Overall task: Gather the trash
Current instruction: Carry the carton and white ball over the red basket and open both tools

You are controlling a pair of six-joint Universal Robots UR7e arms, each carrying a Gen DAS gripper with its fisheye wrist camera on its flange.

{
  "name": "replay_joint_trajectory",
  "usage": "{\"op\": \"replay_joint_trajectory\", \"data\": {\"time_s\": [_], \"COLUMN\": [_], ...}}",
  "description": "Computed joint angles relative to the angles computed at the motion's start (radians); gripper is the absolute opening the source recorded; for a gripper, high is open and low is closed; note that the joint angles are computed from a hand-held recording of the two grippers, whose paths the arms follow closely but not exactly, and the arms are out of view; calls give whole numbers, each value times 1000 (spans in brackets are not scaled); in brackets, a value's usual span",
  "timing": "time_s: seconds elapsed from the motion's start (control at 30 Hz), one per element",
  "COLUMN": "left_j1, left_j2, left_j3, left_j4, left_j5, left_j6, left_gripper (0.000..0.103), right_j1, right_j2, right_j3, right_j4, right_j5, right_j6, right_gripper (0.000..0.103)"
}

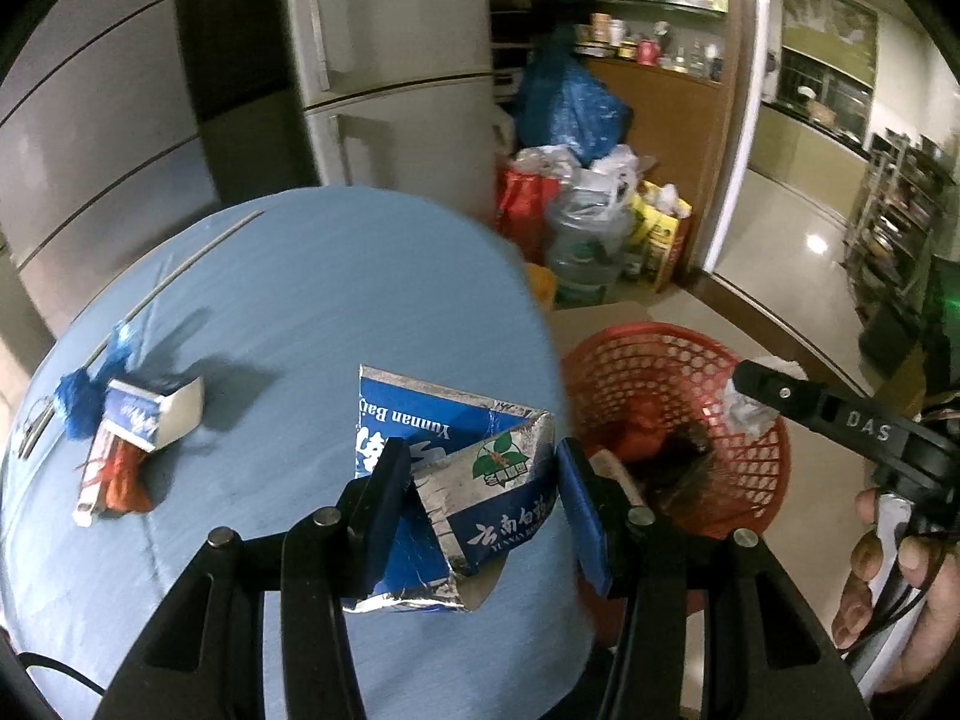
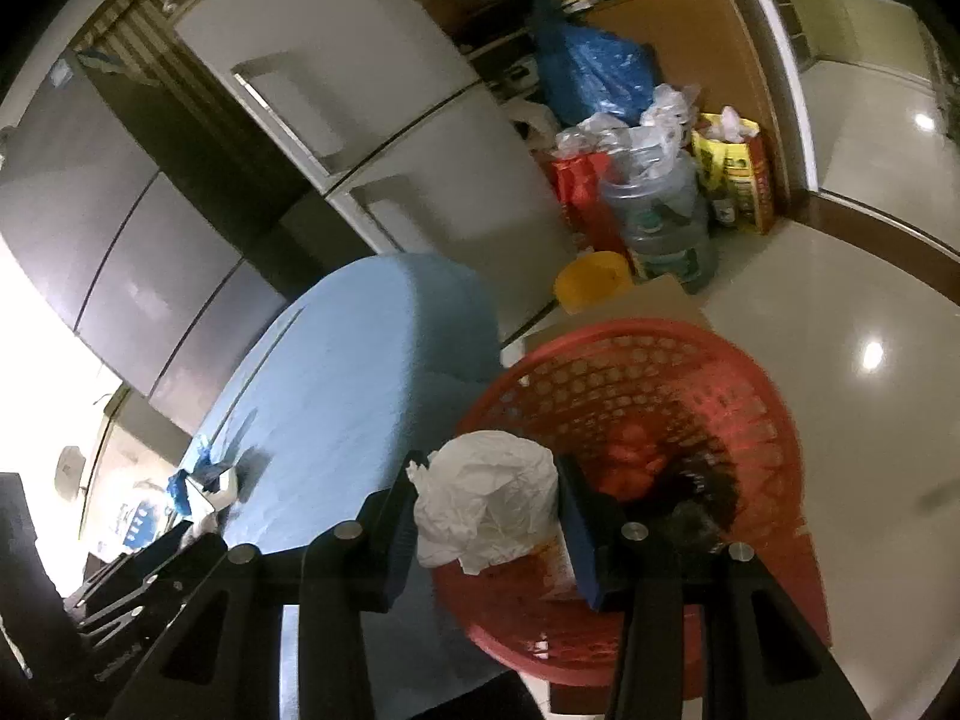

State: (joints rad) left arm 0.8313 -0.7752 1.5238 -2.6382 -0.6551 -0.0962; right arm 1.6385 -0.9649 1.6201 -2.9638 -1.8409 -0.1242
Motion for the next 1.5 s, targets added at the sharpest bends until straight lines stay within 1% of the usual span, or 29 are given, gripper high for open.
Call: {"op": "replay_joint_trajectory", "data": {"time_s": [0.37, 0.6, 0.83, 0.97, 1.1, 1.27, 1.3, 1.37, 1.43, 1.5], "left_j1": [-9, 6, 14, 18, 27, 35, 36, 39, 41, 44], "left_j2": [106, 159, 208, 227, 236, 251, 254, 258, 260, 264], "left_j3": [-131, -221, -295, -318, -334, -356, -361, -369, -372, -377], "left_j4": [42, 102, 142, 150, 167, 182, 185, 192, 195, 200], "left_j5": [-102, -175, -203, -208, -222, -217, -216, -218, -217, -217], "left_j6": [74, 72, 67, 74, 69, 65, 63, 59, 59, 57], "left_gripper": [52, 52, 52, 52, 52, 52, 52, 52, 52, 52], "right_j1": [-31, -50, -68, -73, -77, -79, -80, -87, -86, -85], "right_j2": [-10, -10, -13, -8, 1, 28, 38, 52, 59, 58], "right_j3": [-27, -40, -50, -64, -85, -123, -141, -174, -178, -171], "right_j4": [15, 30, 36, 41, 55, 87, 117, 186, 176, 150], "right_j5": [-23, -47, -68, -72, -71, -78, -83, -77, -92, -91], "right_j6": [6, 11, 14, 14, 14, 13, 19, 39, 41, 41], "right_gripper": [46, 46, 46, 46, 49, 49, 51, 59, 78, 79]}}
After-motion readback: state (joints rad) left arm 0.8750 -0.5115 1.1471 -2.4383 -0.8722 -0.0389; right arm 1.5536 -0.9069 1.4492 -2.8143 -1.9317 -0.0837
